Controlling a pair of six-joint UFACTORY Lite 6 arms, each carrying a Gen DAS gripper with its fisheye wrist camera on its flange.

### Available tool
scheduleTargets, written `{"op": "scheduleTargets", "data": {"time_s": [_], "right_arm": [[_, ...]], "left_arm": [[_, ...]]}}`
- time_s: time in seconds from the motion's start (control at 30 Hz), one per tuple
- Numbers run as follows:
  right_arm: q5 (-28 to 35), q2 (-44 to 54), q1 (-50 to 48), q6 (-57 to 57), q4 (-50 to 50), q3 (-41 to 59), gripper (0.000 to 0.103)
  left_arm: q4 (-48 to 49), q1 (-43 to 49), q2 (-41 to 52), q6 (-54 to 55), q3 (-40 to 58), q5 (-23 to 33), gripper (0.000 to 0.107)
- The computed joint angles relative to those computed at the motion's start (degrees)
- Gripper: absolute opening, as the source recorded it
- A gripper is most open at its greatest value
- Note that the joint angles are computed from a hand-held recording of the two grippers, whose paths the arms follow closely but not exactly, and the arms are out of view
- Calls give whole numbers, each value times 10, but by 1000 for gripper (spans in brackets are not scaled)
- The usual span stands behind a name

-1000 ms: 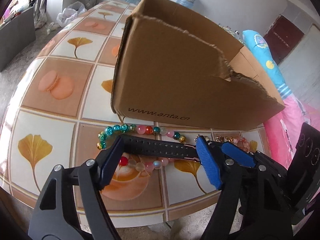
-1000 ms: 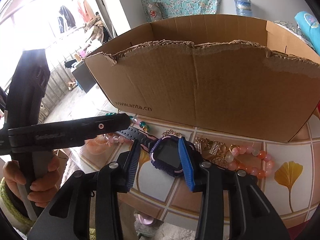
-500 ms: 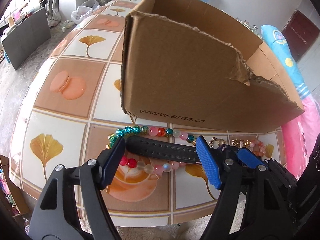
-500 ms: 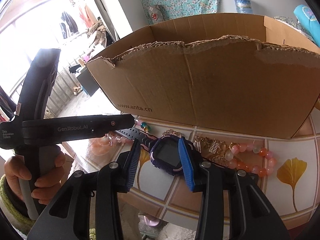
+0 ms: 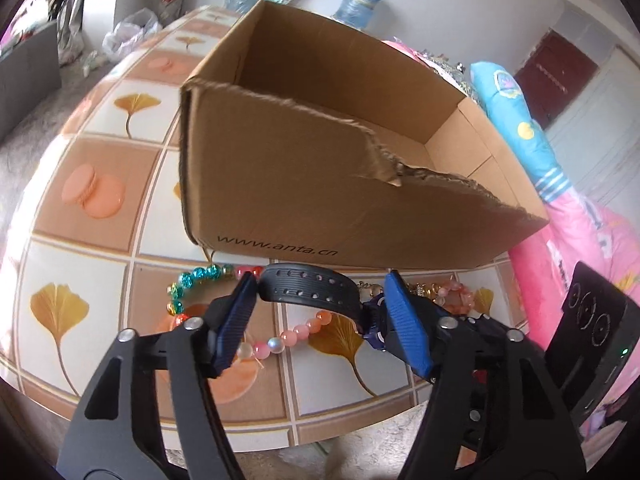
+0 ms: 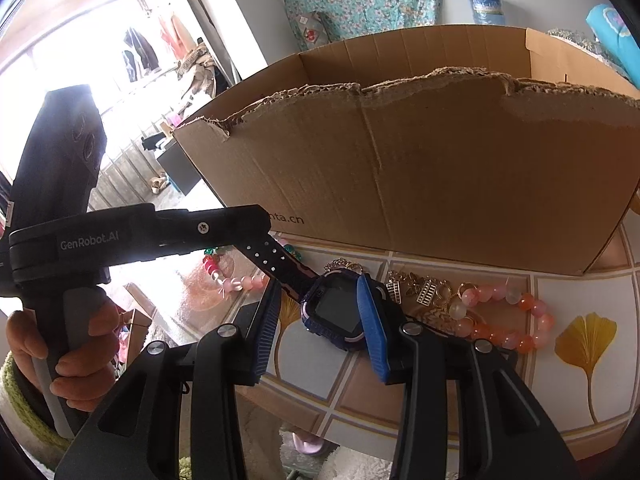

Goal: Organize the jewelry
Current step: 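Close the left tool on the black smartwatch strap and lift it, then carry the smartwatch with the left tool over the box and release it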

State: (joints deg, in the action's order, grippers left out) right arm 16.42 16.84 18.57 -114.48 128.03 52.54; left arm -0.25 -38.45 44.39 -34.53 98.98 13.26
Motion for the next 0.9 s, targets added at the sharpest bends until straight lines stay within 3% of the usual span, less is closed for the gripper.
{"op": "scheduleTargets", "data": {"time_s": [0.2, 0.3, 0.47, 0.67, 0.9], "right_arm": [[8, 2, -2, -13, 12, -1, 39], [18, 1, -8, -6, 3, -4, 39], [55, -58, -69, 108, -110, -54, 39], [53, -147, -172, 236, -229, -136, 39], [41, -105, -172, 337, -278, -117, 35]], "left_arm": [[182, -34, 21, -135, 48, 55, 27], [295, -62, 28, -222, 67, 96, 23], [475, -111, 29, -358, 53, 164, 22], [530, -124, 6, -415, 10, 156, 22], [553, -137, 16, -440, 18, 170, 22]]}}
